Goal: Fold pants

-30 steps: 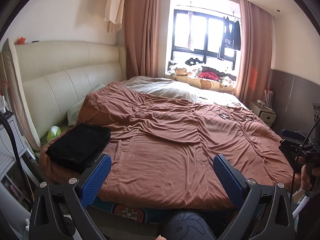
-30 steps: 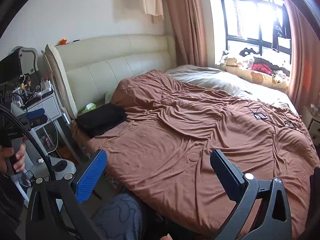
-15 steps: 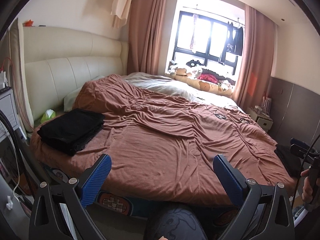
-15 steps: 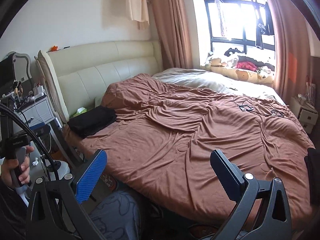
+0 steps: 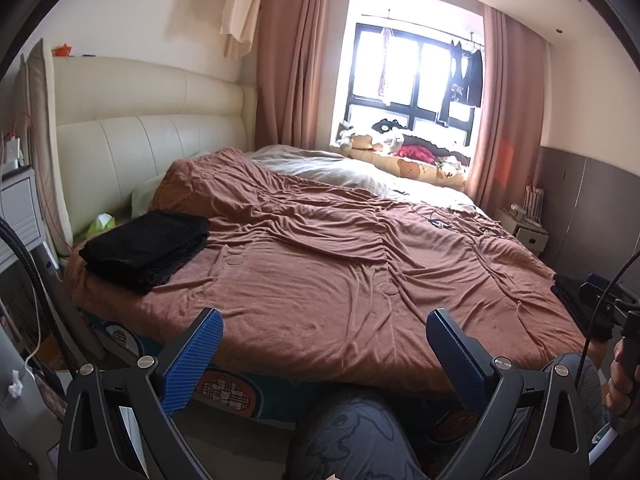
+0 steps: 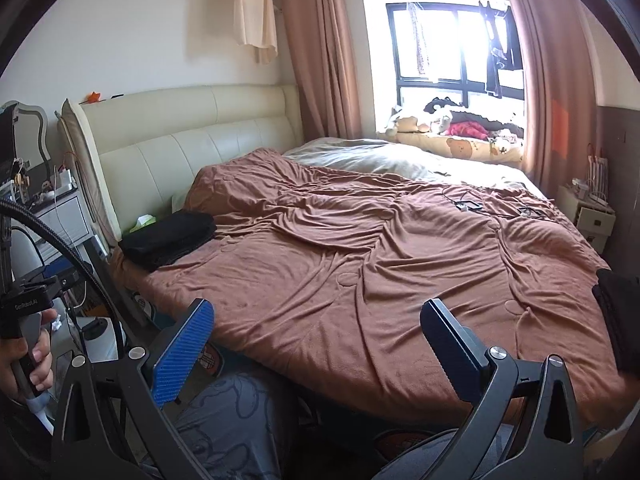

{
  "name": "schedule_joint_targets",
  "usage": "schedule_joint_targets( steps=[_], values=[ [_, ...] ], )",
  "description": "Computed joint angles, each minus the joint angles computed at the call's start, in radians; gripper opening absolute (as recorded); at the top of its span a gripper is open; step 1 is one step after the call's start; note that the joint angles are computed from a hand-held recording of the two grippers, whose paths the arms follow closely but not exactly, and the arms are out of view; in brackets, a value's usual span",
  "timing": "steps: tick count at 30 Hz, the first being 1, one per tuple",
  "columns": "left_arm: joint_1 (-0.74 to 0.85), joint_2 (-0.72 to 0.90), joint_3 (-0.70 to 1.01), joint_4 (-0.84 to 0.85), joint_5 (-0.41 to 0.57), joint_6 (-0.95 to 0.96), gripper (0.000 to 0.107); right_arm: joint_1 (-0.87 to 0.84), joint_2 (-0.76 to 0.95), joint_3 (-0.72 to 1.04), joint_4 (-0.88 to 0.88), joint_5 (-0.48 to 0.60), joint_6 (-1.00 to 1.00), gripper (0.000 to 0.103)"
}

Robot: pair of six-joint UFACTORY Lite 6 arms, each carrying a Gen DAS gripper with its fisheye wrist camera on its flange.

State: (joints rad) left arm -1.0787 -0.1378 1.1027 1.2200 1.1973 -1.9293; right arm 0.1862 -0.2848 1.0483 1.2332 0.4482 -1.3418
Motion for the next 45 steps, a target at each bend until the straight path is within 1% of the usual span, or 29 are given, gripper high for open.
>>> schedule_joint_targets(
  steps=[6,9,11,13,15,17,19,23,33,43,45],
  values=[
    [-0.066,0.030,-0.008,0.016,0.078,-0.055,0.102,-0.017,-0.079,-0.106,0.106,-0.002,-0.118,0.103],
    [-0.084,0.046,-0.004,0.016,0.093,-0.066,0.102,-0.025,-0.108,-0.145,0.135,-0.003,-0.154,0.103],
    [-0.098,0.046,-0.010,0.028,0.101,-0.085,0.102,-0.031,-0.115,-0.159,0.150,-0.001,-0.172,0.103],
    [-0.116,0.060,0.003,0.033,0.133,-0.084,0.102,-0.043,-0.114,-0.161,0.153,0.011,-0.170,0.103],
    [-0.129,0.067,0.013,0.037,0.150,-0.076,0.102,-0.059,-0.117,-0.161,0.150,0.034,-0.166,0.103],
    [-0.144,0.077,0.022,0.040,0.169,-0.077,0.102,-0.061,-0.124,-0.163,0.136,0.035,-0.155,0.103],
    [-0.151,0.078,0.028,0.041,0.174,-0.076,0.102,-0.069,-0.129,-0.164,0.129,0.053,-0.157,0.103],
    [-0.161,0.076,0.033,0.030,0.187,-0.082,0.102,-0.070,-0.131,-0.164,0.108,0.045,-0.126,0.103],
    [-0.183,0.056,0.016,0.020,0.211,-0.102,0.102,-0.105,-0.142,-0.169,0.106,0.094,-0.114,0.103],
    [-0.201,0.066,0.032,0.023,0.222,-0.101,0.102,-0.112,-0.146,-0.174,0.093,0.094,-0.092,0.103],
    [-0.204,0.066,0.033,0.022,0.225,-0.102,0.102,-0.122,-0.141,-0.164,0.088,0.114,-0.077,0.103]
  ],
)
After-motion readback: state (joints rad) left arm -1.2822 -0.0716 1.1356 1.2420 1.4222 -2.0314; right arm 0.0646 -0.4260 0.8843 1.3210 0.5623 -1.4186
